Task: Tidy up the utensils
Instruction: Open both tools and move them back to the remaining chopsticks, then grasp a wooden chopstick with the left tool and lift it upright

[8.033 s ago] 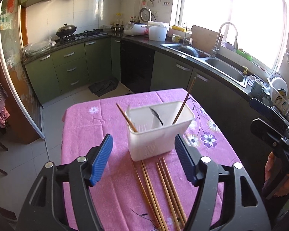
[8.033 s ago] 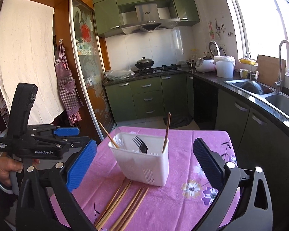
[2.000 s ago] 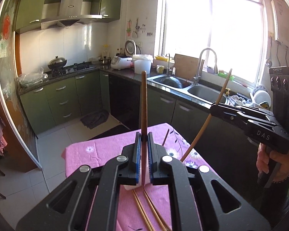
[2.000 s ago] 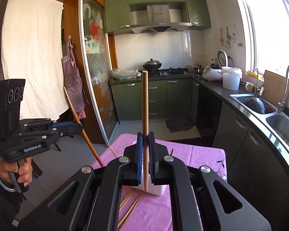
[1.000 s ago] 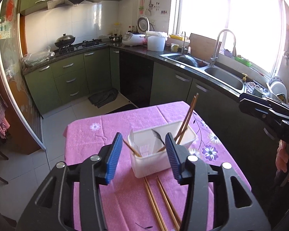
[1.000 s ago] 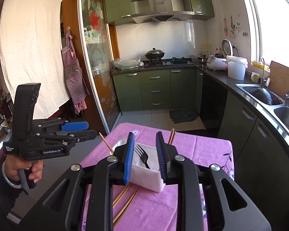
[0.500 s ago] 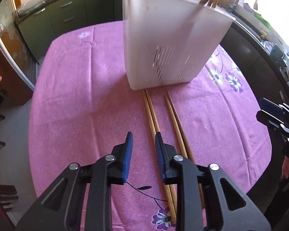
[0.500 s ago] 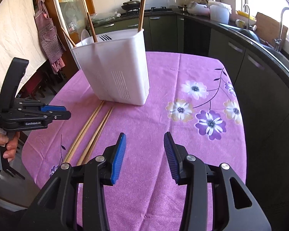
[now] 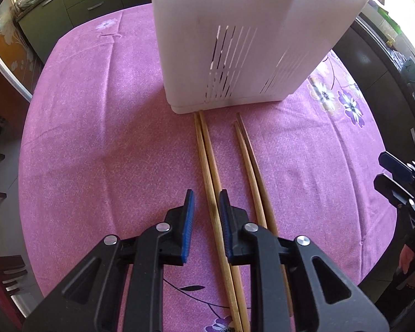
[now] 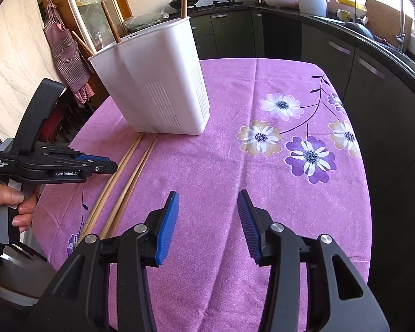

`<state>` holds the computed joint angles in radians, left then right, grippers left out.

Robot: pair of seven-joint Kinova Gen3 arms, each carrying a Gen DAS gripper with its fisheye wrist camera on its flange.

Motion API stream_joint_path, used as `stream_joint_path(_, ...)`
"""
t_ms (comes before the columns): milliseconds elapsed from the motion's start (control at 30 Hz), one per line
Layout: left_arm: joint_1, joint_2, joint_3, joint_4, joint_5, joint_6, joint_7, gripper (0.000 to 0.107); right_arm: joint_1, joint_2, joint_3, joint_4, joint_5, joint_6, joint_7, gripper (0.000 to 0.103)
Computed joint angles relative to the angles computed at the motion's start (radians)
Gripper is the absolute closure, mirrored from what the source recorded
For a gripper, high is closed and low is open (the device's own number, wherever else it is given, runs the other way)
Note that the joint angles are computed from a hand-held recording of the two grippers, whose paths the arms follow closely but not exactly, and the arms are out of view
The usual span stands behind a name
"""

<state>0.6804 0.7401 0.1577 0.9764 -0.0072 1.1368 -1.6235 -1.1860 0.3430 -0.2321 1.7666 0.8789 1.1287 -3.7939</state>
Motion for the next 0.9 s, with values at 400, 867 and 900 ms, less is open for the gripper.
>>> stream_joint_path(400,0.037,0.043,-0.021,-0.087,-0.04,0.064,0.023,0.09,-0.001,-0.014,-0.011,0.042,0.022,-0.025,-0.057,0.059)
stream_joint_path(867,0.063,0.113,-0.036,-0.214,-0.044,0.142,0.013,0.098,-0.005,-0.018,-0.017,0.044,0.027,-0.019,-0.068,0.056)
stream_joint_path(900,0.061,0.108,-0.034,-0.205,-0.038,0.141,0.013,0.099,-0.005,-0.019,-0.018,0.046,0.028,-0.02,-0.069,0.056)
